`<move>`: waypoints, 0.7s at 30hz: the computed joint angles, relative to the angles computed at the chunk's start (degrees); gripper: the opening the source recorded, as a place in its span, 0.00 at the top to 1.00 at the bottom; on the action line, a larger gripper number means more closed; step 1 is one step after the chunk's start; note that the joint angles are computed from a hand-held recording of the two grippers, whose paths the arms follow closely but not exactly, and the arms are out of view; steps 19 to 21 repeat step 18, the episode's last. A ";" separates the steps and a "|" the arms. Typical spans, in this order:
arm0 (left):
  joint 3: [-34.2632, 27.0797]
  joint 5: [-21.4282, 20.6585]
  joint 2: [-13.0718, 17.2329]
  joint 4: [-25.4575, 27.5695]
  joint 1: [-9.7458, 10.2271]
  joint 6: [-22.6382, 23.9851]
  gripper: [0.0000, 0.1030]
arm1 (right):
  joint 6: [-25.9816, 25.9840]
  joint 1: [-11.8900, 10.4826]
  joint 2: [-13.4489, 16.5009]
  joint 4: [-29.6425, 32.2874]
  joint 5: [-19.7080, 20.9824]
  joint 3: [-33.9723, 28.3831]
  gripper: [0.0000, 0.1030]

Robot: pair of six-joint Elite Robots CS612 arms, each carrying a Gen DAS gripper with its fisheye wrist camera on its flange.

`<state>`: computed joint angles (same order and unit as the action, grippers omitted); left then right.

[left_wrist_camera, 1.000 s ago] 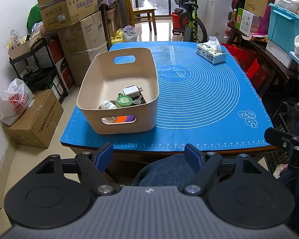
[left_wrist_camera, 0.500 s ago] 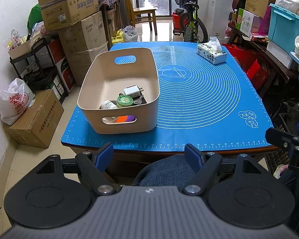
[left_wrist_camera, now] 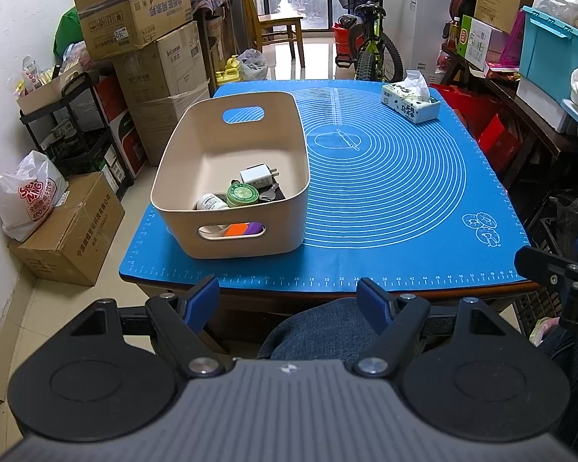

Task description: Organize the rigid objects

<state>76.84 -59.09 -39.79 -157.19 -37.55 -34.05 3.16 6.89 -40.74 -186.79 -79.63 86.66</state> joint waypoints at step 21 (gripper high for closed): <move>0.04 0.06 0.02 -0.28 0.02 -0.15 0.24 | 0.03 -0.02 0.02 -0.01 0.02 -0.02 0.06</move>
